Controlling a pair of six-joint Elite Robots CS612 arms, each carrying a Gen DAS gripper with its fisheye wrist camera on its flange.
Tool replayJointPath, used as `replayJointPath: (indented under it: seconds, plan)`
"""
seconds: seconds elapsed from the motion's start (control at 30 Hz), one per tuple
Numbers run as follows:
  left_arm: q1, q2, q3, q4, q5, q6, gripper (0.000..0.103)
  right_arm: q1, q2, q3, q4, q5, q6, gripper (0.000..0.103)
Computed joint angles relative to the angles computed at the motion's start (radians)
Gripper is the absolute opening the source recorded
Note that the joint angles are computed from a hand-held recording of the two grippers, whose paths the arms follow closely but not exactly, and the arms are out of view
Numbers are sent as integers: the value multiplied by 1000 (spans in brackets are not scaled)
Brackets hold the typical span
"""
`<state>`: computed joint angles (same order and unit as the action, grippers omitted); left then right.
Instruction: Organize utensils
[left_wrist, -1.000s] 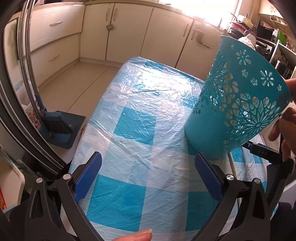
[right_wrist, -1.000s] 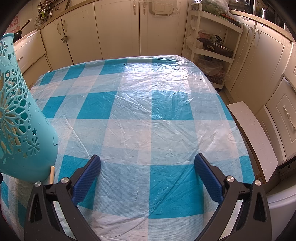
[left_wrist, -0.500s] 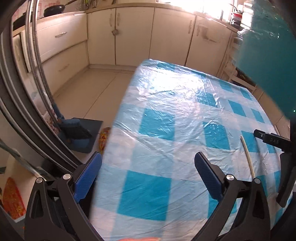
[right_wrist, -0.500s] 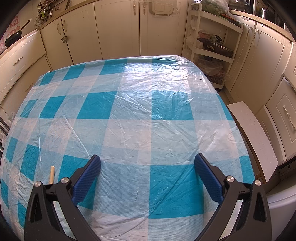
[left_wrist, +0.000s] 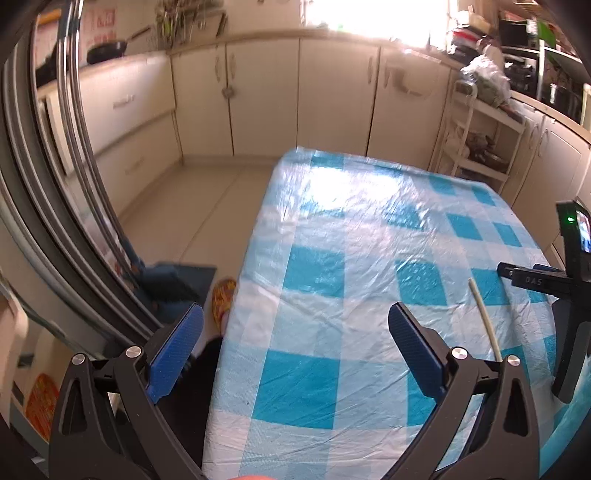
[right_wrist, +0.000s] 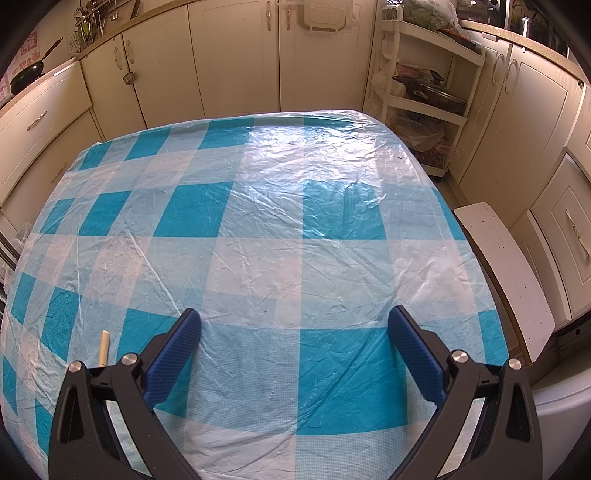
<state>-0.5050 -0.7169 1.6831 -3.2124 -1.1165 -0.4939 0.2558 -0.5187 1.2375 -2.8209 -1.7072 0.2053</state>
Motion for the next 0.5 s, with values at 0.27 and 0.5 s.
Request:
replayJointPath:
  seconds: [0.27, 0.5]
  plan:
    - [5, -4, -18, 31, -59, 45, 97, 0, 0, -1, 0, 0, 0, 97]
    - [13, 0, -28, 57, -56, 21, 96, 0, 1, -2, 1, 0, 0, 97]
